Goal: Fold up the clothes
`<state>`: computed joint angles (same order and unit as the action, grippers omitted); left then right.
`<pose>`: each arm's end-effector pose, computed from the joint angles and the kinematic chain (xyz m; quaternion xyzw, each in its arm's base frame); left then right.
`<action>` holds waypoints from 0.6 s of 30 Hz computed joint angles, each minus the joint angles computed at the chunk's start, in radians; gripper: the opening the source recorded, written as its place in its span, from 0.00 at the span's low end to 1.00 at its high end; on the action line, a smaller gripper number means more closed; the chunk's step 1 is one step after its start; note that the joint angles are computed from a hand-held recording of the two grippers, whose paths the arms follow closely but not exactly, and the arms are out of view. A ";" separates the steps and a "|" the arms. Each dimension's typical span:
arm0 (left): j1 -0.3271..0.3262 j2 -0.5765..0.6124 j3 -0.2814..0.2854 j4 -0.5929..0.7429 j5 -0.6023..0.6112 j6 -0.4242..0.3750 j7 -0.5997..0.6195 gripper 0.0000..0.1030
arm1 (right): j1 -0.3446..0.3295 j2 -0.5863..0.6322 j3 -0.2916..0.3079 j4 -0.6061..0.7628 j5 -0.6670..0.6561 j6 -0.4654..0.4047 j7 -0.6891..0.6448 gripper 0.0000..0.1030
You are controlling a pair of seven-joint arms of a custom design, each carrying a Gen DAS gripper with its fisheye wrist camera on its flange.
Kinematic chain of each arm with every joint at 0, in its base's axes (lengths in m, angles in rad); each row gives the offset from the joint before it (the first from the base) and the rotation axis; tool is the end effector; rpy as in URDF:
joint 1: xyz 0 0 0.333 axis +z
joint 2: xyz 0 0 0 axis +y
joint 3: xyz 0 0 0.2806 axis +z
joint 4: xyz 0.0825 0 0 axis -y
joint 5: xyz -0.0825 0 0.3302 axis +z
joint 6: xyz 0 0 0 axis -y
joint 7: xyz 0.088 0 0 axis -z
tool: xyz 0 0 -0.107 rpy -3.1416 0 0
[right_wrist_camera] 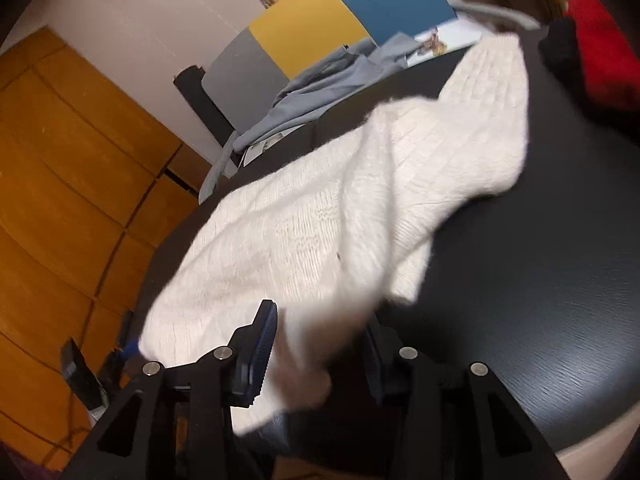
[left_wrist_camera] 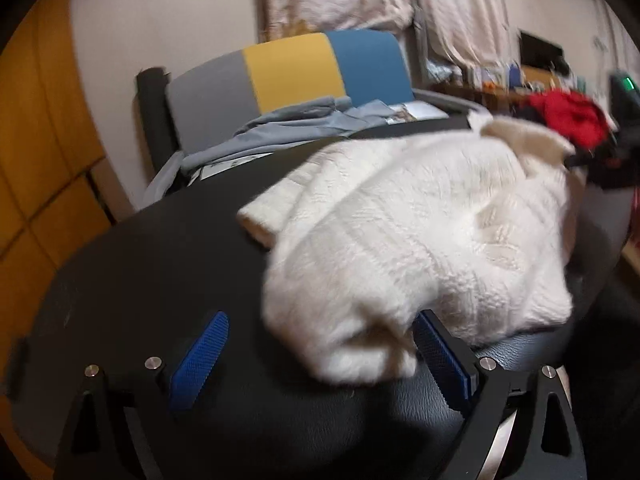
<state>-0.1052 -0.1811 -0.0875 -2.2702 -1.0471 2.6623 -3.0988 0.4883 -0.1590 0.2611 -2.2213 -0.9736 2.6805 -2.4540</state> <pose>0.4787 -0.0697 0.4773 -0.2588 0.8697 -0.3573 0.2215 0.3418 0.3598 0.4880 -0.3664 0.8255 -0.0872 0.4205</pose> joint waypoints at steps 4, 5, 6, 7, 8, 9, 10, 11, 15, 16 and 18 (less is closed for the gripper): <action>-0.040 0.033 -0.056 -0.005 0.043 0.108 -0.021 0.68 | -0.077 0.065 -0.024 0.016 -0.343 0.221 0.393 0.15; -0.042 0.043 -0.061 0.006 0.071 0.107 -0.066 0.56 | -0.092 0.081 -0.032 0.035 -0.482 0.263 0.551 0.06; -0.030 0.055 -0.055 0.038 0.117 0.060 -0.151 0.39 | -0.093 0.085 -0.043 0.050 -0.565 0.280 0.639 0.06; -0.020 0.068 -0.049 0.072 0.154 0.011 -0.229 0.31 | -0.086 0.078 -0.052 0.057 -0.597 0.278 0.657 0.06; -0.010 0.078 -0.040 0.108 0.166 -0.034 -0.283 0.30 | -0.077 0.063 -0.059 0.058 -0.581 0.265 0.605 0.06; -0.002 0.083 -0.028 0.145 0.151 -0.073 -0.312 0.28 | -0.070 0.044 -0.062 0.055 -0.501 0.248 0.482 0.06; 0.006 0.085 -0.019 0.175 0.128 -0.095 -0.322 0.27 | -0.062 0.019 -0.061 0.054 -0.426 0.219 0.365 0.06; 0.010 0.077 -0.014 0.193 0.091 -0.094 -0.301 0.26 | -0.055 -0.006 -0.056 0.058 -0.360 0.182 0.257 0.06; 0.014 0.036 0.012 0.280 -0.061 -0.129 -0.215 0.22 | -0.049 -0.083 -0.010 0.136 -0.206 -0.019 -0.058 0.06; 0.015 0.031 0.017 0.305 -0.092 -0.138 -0.204 0.21 | -0.048 -0.088 0.006 0.169 -0.182 -0.077 -0.128 0.06; 0.016 0.021 0.026 0.353 -0.151 -0.156 -0.201 0.17 | -0.053 -0.076 0.036 0.256 -0.194 -0.150 -0.223 0.06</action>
<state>-0.0893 -0.1603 -0.0615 -1.9168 -1.1978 2.5067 -3.3000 0.4356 -0.2354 0.2970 -1.9651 -1.1676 2.5301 -2.6772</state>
